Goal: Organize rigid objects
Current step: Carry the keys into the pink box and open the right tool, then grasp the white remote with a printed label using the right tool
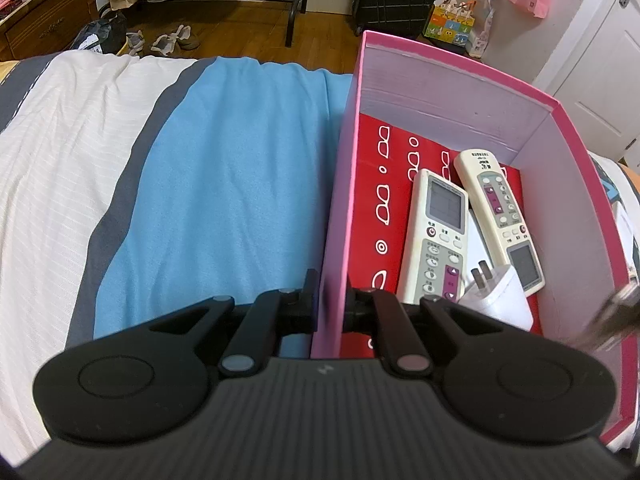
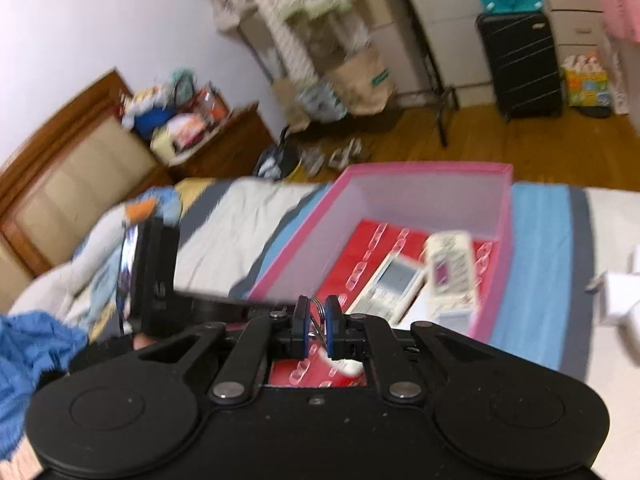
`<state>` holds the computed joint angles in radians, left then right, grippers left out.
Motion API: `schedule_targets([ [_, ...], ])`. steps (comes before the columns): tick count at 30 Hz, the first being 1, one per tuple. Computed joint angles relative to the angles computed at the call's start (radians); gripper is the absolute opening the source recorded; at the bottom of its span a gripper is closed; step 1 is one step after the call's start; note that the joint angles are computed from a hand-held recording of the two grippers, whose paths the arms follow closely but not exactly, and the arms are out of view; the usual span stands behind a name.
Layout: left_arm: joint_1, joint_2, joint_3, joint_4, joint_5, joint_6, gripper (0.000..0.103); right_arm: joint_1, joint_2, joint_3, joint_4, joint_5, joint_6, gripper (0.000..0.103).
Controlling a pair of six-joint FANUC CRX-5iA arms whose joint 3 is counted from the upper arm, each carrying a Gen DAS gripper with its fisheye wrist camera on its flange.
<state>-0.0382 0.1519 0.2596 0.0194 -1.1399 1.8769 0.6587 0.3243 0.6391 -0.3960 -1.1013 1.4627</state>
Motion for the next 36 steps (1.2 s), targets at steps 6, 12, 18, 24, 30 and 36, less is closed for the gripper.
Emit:
schedule_targets([
  [6,0.008,-0.001,-0.006,0.017,0.005,-0.005,0.007,0.051,0.061,0.041,0.02,-0.002,-0.019,0.01],
  [12,0.016,-0.009,-0.026,0.035,0.021,-0.006,0.007,0.033,0.1,0.07,0.019,0.017,-0.098,0.016],
  [18,0.014,-0.008,-0.024,0.032,0.02,-0.011,0.007,-0.022,0.097,0.141,0.074,-0.09,-0.139,0.025],
  [24,0.005,-0.007,-0.017,0.011,0.014,0.0,0.007,-0.097,0.166,0.328,0.207,-0.334,-0.191,0.032],
  [30,-0.008,0.001,0.007,-0.017,-0.006,0.019,0.007,-0.159,0.146,0.237,0.373,-0.345,-0.198,0.041],
  [36,-0.019,0.009,0.023,-0.042,-0.02,0.029,0.006,-0.205,0.098,0.061,0.469,-0.256,-0.263,0.048],
])
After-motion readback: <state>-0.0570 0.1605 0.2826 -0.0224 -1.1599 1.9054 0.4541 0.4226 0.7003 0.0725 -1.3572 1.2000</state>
